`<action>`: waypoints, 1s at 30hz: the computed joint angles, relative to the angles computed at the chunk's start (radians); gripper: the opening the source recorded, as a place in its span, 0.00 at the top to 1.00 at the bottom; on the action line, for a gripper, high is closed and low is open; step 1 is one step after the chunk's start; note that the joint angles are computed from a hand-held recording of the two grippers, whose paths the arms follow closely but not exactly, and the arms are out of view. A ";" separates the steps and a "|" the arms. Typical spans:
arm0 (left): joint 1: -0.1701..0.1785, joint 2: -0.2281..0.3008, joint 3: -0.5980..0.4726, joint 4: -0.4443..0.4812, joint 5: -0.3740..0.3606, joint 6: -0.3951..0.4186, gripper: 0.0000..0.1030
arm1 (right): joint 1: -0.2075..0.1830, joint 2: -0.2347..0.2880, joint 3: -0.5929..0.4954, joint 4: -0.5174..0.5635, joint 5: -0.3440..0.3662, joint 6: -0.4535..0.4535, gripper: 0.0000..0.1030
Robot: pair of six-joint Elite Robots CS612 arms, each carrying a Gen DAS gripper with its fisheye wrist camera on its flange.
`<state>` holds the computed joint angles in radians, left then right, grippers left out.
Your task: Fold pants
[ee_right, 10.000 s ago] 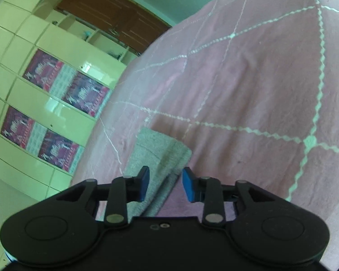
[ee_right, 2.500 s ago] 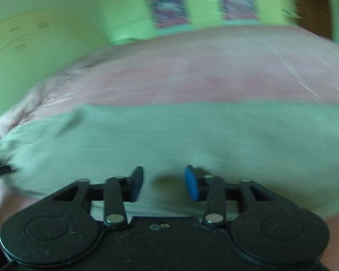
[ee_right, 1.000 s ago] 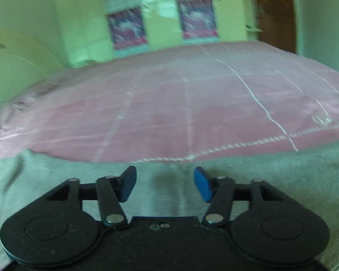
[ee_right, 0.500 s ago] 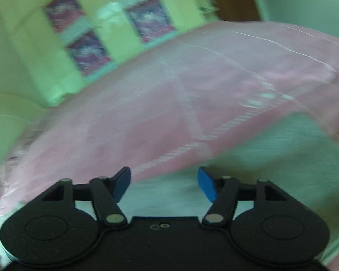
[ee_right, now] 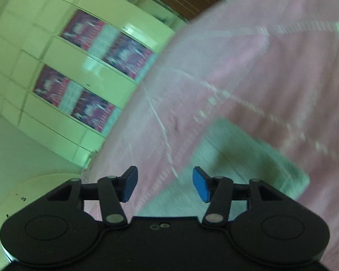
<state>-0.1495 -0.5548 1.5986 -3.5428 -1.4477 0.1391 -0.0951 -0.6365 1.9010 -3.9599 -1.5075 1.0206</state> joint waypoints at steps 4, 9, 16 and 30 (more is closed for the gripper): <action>0.002 -0.004 0.002 0.008 -0.010 0.005 0.00 | 0.025 -0.020 0.040 0.009 -0.130 0.037 0.72; 0.004 0.005 0.001 -0.021 -0.016 0.003 0.00 | 0.048 -0.011 0.118 -0.154 -0.215 0.173 0.69; 0.004 0.005 0.007 -0.030 -0.022 -0.001 0.00 | 0.056 0.028 0.100 -0.116 -0.206 0.303 0.73; 0.013 0.001 0.012 -0.029 -0.059 0.010 0.00 | 0.076 0.035 0.086 -0.075 -0.318 0.187 1.00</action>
